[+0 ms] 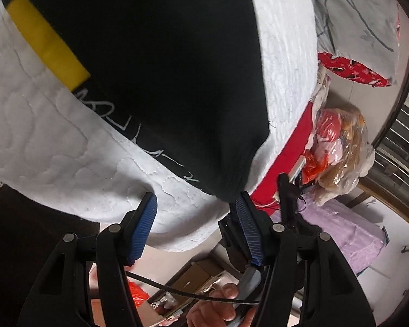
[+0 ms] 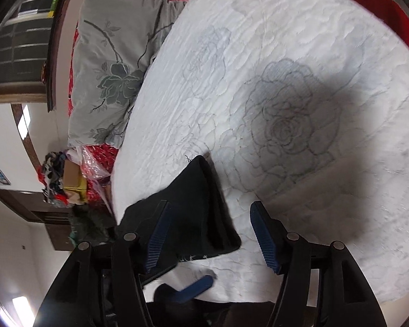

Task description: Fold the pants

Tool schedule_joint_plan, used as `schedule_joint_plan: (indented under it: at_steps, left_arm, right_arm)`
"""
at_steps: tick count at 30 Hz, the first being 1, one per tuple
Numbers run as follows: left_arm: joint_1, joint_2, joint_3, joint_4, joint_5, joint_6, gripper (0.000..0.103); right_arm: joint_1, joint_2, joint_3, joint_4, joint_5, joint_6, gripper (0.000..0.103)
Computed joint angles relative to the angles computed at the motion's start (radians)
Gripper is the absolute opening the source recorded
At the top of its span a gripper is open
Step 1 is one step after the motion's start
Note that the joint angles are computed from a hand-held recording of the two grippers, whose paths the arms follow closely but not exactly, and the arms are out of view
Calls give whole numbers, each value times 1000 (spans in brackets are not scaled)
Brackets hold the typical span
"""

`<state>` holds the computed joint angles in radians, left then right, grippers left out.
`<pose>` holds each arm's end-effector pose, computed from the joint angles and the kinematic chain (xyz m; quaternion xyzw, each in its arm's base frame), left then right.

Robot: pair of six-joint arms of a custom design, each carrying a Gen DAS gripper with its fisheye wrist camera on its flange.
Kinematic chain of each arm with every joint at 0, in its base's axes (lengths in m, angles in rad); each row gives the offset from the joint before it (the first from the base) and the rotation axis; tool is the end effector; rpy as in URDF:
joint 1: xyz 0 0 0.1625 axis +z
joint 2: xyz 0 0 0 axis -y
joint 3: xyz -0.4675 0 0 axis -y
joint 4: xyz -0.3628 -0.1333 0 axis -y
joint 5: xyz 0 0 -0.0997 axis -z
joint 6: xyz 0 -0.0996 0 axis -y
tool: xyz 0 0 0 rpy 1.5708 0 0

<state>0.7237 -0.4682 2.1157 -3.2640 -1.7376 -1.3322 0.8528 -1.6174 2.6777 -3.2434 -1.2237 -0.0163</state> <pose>-0.2925 -0.4143 -0.0818 0.2374 -0.9676 -0.0633 0.0587 -0.0655 -0.3291 0.2936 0.2739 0.8999 -0.3362 0.0471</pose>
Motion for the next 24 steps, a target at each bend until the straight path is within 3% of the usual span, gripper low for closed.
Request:
schedule_joint_plan:
  at_steps: [5,9,19,24]
  left_arm:
    - [-2,20,-13,-10,12,-10,59]
    - [1,30,-25,-14,16,-17,59]
    - [-12,55,-83,17,55,32,60]
    - [-25,57,-87,23,83,85,59]
  right_arm:
    - [-25,45,-36,27,55,27,64]
    - [-6,85,-79,51,65,40,65]
    - [89,139,-228,235,6,25,65]
    - [79,123,-236,288,10,-12,63]
